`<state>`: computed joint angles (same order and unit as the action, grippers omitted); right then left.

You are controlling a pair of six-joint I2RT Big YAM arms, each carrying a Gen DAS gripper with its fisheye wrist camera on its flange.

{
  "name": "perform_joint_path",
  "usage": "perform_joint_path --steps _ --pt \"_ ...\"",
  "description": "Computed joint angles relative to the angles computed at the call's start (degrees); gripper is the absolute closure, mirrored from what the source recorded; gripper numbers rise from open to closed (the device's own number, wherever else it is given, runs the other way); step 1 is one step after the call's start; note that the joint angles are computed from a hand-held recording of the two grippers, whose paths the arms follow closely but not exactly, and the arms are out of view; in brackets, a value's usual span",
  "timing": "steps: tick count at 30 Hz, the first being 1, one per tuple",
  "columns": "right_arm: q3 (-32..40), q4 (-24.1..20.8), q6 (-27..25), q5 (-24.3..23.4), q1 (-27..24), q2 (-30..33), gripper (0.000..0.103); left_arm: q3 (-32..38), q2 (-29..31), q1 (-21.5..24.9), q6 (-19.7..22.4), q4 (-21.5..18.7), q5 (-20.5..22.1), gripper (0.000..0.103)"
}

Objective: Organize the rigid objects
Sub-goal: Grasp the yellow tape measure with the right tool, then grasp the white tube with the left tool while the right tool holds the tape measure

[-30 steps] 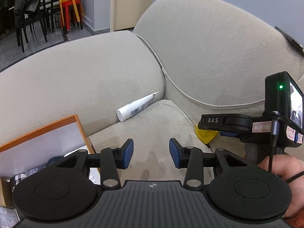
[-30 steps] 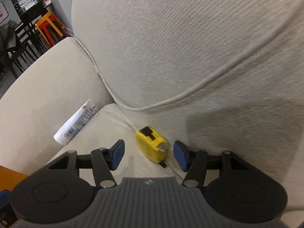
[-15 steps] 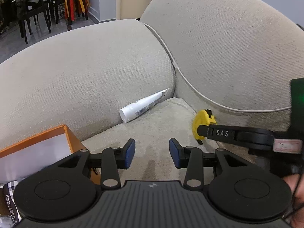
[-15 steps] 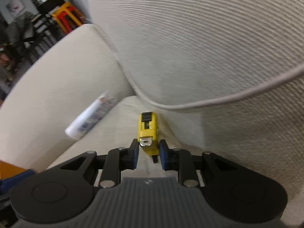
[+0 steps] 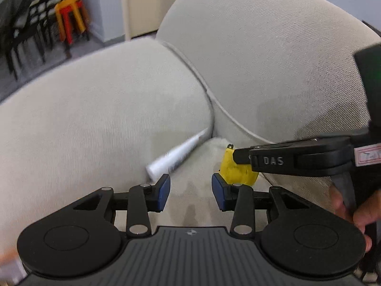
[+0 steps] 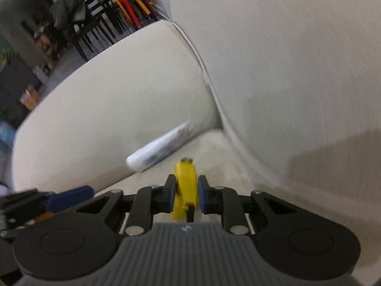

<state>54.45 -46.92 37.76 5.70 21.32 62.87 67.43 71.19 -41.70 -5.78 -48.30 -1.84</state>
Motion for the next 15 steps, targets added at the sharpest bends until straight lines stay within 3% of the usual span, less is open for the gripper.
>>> perform_joint_path --steps 4,7,10,13,15 --pt "-1.14 2.85 -1.95 3.76 -0.02 1.13 0.086 2.01 2.96 0.51 6.83 1.85 1.5 0.056" --pt "-2.99 3.58 -0.98 3.56 -0.98 0.67 0.086 3.09 5.46 0.61 11.6 2.88 2.49 0.056" --pt "-4.02 6.14 0.33 0.98 -2.74 -0.29 0.086 4.55 8.46 0.87 14.64 2.29 3.51 0.056" --pt "-3.59 6.36 -0.3 1.7 -2.0 0.45 0.086 8.09 12.55 1.12 16.67 -1.32 3.57 0.056" --pt "-3.52 6.89 -0.74 2.11 -2.08 0.71 0.086 9.73 14.34 1.38 17.78 -1.53 3.9 0.056"
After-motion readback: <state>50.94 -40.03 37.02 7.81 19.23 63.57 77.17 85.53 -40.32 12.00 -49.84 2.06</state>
